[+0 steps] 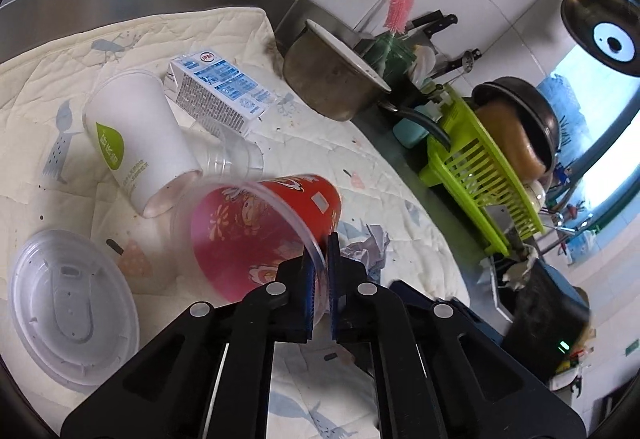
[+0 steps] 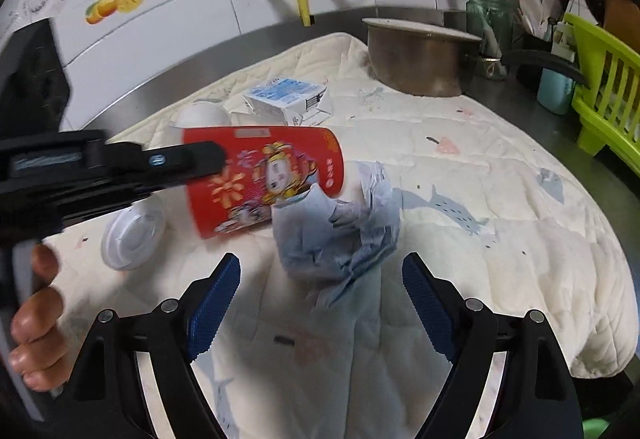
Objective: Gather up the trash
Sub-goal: 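Grasp the crumpled paper with the right tool while the left tool grasps the red cup, then carry the crumpled paper and red cup over the green basket and release both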
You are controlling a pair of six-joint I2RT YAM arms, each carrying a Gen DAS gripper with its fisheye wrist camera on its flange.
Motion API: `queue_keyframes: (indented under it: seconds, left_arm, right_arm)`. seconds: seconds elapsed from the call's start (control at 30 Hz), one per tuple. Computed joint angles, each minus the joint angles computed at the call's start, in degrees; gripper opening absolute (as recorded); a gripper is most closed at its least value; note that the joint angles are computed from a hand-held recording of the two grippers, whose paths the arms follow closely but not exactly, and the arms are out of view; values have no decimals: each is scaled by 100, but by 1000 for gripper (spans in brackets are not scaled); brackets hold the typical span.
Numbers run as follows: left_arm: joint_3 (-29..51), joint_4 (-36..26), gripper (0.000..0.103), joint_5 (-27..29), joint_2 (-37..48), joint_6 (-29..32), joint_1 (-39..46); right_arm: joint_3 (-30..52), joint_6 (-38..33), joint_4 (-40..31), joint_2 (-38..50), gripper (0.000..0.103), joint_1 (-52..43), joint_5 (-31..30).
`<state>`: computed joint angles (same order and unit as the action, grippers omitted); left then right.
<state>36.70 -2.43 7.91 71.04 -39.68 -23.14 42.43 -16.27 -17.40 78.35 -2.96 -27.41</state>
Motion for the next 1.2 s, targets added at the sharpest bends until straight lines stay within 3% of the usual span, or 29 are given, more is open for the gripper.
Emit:
queue_keyframes:
  seconds: [0.13,0.2,0.4,0.73,0.87,0.97,1.07,1.2]
  left_arm:
    - [-100,-72,4,-22,-238,29,-31]
    - [-130,-105,4,-4,-319,41,-28]
    - [-168,-268,4,-59,-553,-1,-111]
    - [-115,-924,4,-582,-1354,-234,-898]
    - [-28,-1143,4,-984,-1573,-387,-1463]
    - [20,-1244,4,-1268,-1682,-546,-1962]
    - [109,-1299,4,-1593,-1676,-703,-2525]
    - [312,-1278,4,-1943,-1450,-970,-3278]
  right_arm:
    - [135,128,125,323,74,109,123]
    - [103,185,242,359,64,155,234]
    - [11,154,145,216,46,-42,-4]
    - [-426,-375,-854,-1189,40,-959,-716]
    - [-501,-1111,-1792,-1828,40,-1951,-1321]
    - [-432,-2071,-2736,-2081,40,-2953,-1811]
    - [-242,-3459,-3816,-2027,40,-4153,-2199]
    - [219,-6010,-5326,-1231,41,-6262,-2346]
